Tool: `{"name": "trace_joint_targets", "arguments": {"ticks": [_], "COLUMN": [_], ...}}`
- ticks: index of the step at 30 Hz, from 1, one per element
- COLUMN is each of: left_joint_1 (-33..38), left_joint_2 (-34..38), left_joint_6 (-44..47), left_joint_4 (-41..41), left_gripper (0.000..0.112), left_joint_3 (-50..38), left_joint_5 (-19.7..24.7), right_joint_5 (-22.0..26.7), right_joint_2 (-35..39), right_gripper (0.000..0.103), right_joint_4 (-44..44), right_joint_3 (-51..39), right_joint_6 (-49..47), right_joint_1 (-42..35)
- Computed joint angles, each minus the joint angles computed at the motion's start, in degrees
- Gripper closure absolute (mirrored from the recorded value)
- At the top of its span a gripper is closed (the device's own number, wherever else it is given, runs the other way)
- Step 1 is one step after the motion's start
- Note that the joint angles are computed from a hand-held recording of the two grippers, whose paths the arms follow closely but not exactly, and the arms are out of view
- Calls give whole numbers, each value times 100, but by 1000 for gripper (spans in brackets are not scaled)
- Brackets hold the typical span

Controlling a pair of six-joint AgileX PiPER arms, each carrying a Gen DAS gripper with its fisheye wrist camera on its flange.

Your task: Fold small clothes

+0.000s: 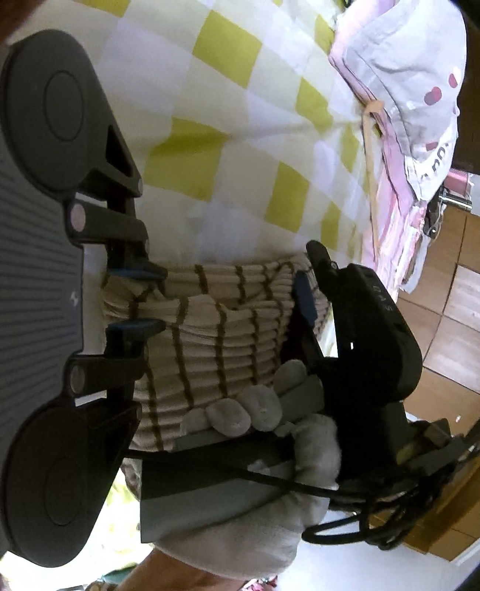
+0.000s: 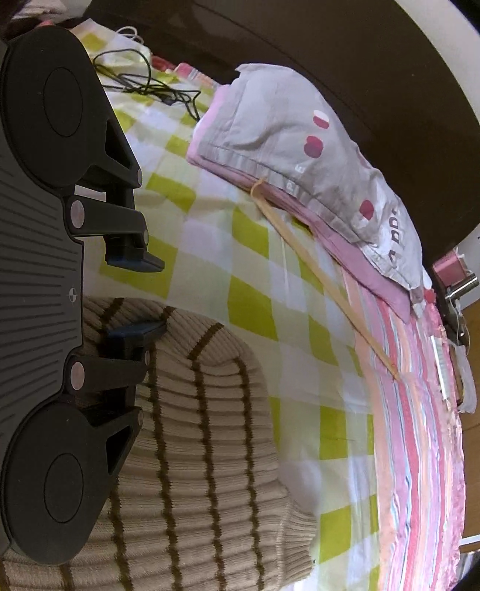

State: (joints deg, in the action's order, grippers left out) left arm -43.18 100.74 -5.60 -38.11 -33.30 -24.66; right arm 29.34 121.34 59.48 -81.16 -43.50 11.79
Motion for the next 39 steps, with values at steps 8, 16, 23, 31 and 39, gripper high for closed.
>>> {"name": "trace_joint_targets", "arguments": {"ticks": [8, 16, 23, 31, 39], "left_joint_1": [-143, -486, -402, -339, -307], "left_joint_2": [-311, -500, -45, 576, 637], "left_joint_6": [123, 1667, 3369, 4861, 4919], "left_joint_4": [-295, -1726, -3018, -4173, -4223], "left_gripper": [82, 82, 82, 80, 73], "left_joint_3": [194, -64, -916, -1743, -1703], "left_joint_5": [-269, -649, -284, -299, -317], "right_joint_5": [-13, -138, -822, -1183, -1797], "right_joint_2": [-759, -1945, -2424, -2398, -2358], "right_gripper": [73, 73, 73, 73, 73], "right_joint_4": [669, 1110, 1415, 2015, 3775], "right_joint_3": [715, 2000, 2820, 3049, 3307], "right_joint_6": [-998, -2397, -3441, -4250, -6260], "right_joint_1": [-241, -807, -847, -817, -412]}}
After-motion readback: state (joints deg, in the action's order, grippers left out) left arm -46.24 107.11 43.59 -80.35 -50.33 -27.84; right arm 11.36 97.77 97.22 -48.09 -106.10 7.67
